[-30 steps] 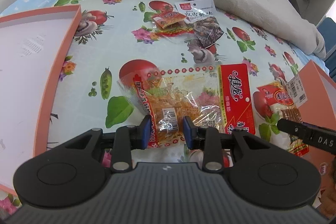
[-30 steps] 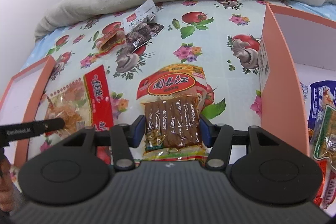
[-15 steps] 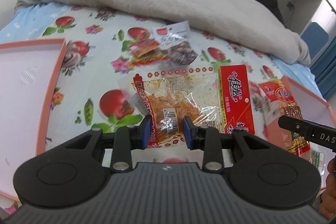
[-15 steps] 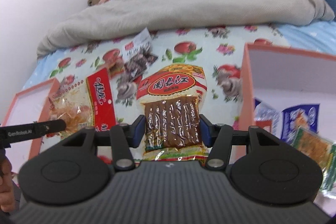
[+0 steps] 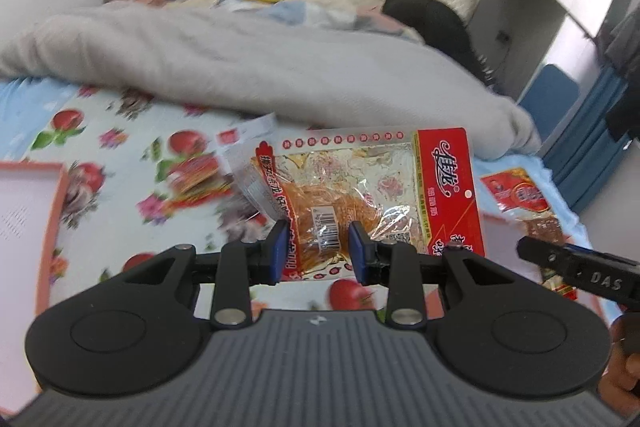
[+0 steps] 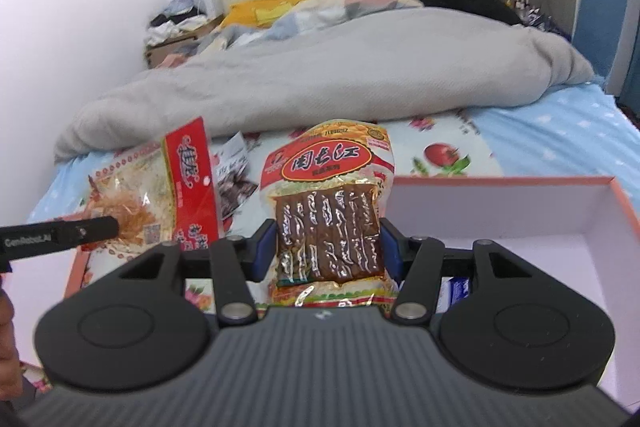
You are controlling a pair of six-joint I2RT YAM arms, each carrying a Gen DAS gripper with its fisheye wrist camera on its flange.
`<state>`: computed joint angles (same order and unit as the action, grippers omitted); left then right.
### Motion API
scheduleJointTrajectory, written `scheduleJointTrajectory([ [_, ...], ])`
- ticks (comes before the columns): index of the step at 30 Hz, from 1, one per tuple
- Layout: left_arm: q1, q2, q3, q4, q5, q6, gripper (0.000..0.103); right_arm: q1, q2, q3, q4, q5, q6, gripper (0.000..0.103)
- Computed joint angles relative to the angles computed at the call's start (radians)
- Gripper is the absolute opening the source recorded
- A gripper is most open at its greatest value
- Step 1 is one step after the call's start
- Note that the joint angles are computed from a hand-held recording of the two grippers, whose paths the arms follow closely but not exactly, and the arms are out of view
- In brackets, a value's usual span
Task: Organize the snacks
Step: 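Lift the strip bag with the left tool while the right tool lifts the tofu packet, then lower both packets into the deep box and open both tools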
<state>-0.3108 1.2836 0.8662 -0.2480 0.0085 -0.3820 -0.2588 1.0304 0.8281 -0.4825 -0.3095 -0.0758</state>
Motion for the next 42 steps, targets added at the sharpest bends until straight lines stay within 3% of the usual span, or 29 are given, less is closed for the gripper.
scheduleJointTrajectory([
  [13, -0.229, 0.125, 0.19, -0.012, -0.039, -0.072, 0.037, -0.284, 0.041, 0.127, -0.059, -0.098, -0.156, 0.056],
  [19, -0.341, 0.228, 0.244, 0.002, -0.051, -0.08, 0.037, -0.457, 0.084, 0.115, -0.059, -0.15, -0.217, 0.056],
  [22, -0.359, 0.27, 0.26, 0.01, 0.035, -0.115, 0.037, -0.528, 0.095, 0.093, -0.06, -0.161, -0.254, 0.056],
  [25, -0.416, 0.319, 0.293, -0.011, -0.017, -0.093, 0.037, -0.596, 0.119, 0.075, -0.074, -0.185, -0.292, 0.056],
  [27, -0.437, 0.344, 0.298, -0.009, 0.0, -0.095, 0.037, -0.641, 0.162, 0.075, -0.096, -0.213, -0.312, 0.056],
  [40, -0.51, 0.512, 0.356, -0.005, 0.038, -0.098, 0.037, -0.74, 0.318, 0.036, -0.065, -0.157, -0.358, 0.058],
  [42, -0.51, 0.513, 0.352, 0.0, 0.036, -0.097, 0.037, -0.743, 0.325, 0.037, -0.071, -0.154, -0.37, 0.064],
])
